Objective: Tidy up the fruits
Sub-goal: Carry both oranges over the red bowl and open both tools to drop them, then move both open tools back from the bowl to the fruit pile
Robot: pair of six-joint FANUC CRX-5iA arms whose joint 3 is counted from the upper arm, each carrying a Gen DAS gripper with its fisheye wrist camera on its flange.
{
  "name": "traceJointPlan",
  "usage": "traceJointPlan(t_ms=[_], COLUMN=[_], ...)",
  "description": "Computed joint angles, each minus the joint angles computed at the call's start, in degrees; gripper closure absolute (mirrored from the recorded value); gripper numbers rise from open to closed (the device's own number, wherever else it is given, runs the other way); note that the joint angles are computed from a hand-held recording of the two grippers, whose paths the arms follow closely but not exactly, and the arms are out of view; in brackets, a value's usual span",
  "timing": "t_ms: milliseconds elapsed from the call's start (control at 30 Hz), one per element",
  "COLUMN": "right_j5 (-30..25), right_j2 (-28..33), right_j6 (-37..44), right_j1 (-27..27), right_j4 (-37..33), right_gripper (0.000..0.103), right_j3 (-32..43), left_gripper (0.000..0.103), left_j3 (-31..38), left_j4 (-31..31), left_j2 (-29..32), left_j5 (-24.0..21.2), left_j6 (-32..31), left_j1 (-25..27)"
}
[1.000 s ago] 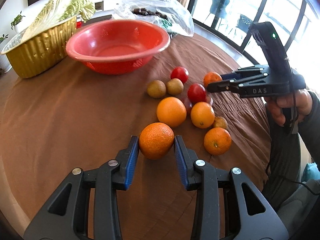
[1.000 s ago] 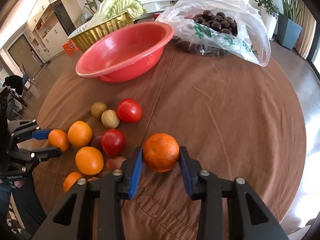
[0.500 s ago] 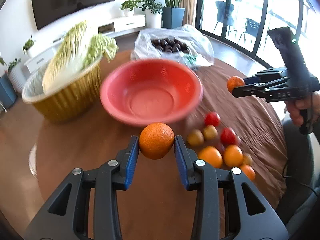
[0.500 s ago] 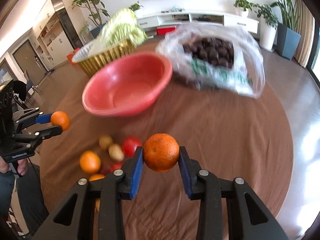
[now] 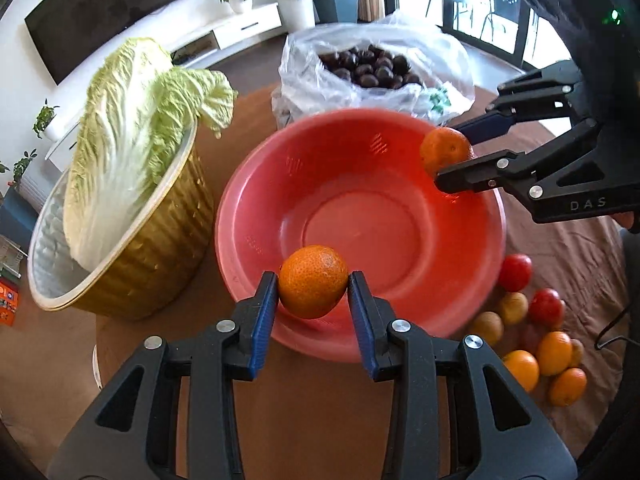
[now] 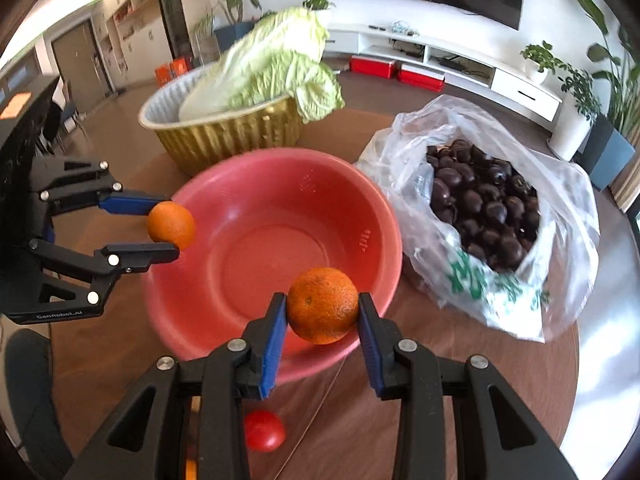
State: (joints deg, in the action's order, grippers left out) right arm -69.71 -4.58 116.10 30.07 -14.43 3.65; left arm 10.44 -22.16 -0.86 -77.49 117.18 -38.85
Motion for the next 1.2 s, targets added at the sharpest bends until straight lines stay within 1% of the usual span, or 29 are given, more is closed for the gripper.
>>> traceJointPlan(t_ms=[100,333,367,433,500,567,733,767,800,833,867,900,1000,1033,1067,1100,1133,1200], right_j5=[-0.19,0.08,0.0,-0.04,0.01,-0.13,-0.02,-0.06,-0.25,-0.34,-0.13,0.07,-0.38,-0.53,-0.71,-0.98,-1.42,-2.14], right_j2=[1.41,2.73,2.87,3.01,3.31,3.5,2.68,2.34,1.87,1.4,0.67,-0.18,-2.9,-4.13,-5.65,-7.06,-8.68,-12.1], right_j6=[-0.4,-1.16,-1.1,-1.13,-1.54,-1.74,-1.57,-1.47,-1.38,-1.26,-1.37,-1.25,-0.68,-0.56,-0.33,-0.06,0.49,1.66], right_j1=[0.94,1.96,1.9,1.89,1.78,1.65,1.48,1.26,0.89,0.49,0.24,-0.18,-1.75,-2.33,-3.03,-3.65,-4.42,-5.53], right_j4=[0.98,2.13,2.05,2.1,2.21,1.87,1.8,1.62,1.27,1.12,1.26,1.09,-0.2,-0.68,-1.42,-2.32,-3.52,-5.4], right_gripper=[0.066,0.065,0.065,0.065,0.064,0.064,0.064,0.064,0.064,0.063,0.059,0.057,0.056,0.054,0.052,0.048,0.045,0.042], right_j3=[0.69,0.93,1.07,1.28,1.65,1.96,1.64,1.6,1.63,1.53,1.19,0.83,-0.13,-0.67,-1.46,-2.17,-2.97,-5.1], left_gripper=[0.068,0.068,0.066,0.058,0.047,0.044,0.043,0.043,0.04,0.036,0.029,0.028,0.028,0.028,0.025,0.017,0.014,0.013], left_j3=[-1.05,-1.07,-1.02,-1.21,-1.1,-0.73,-0.57,-0.72,-0.81,-0.58,-0.19,0.07,0.67,0.84,0.81,0.76,0.84,0.87], left_j4=[1.4,1.93,1.8,1.98,1.53,1.02,0.27,0.17,-0.01,-0.81,-2.01,-2.95,-4.57,-5.56,-6.68,-7.55,-8.74,-11.09], left_j2=[0.21,1.58,1.7,1.54,1.43,1.62,1.37,1.07,0.71,0.47,0.31,0.14,-0.53,-0.93,-1.45,-1.89,-2.2,-2.82], left_j5=[1.59,2.8,2.89,3.55,3.74,3.49,3.22,3.22,3.13,2.62,1.72,1.08,-0.87,-1.56,-2.03,-2.52,-3.22,-4.46], left_j6=[-0.29,-0.03,0.17,0.16,0.55,0.81,1.71,2.01,2.45,3.31,4.27,4.96,7.34,8.86,10.41,11.55,12.99,16.47], left_j1=[1.08,2.23,2.3,2.45,2.02,1.64,1.02,0.89,0.65,0.02,-0.86,-1.54,-3.28,-4.37,-5.61,-6.61,-7.96,-11.08])
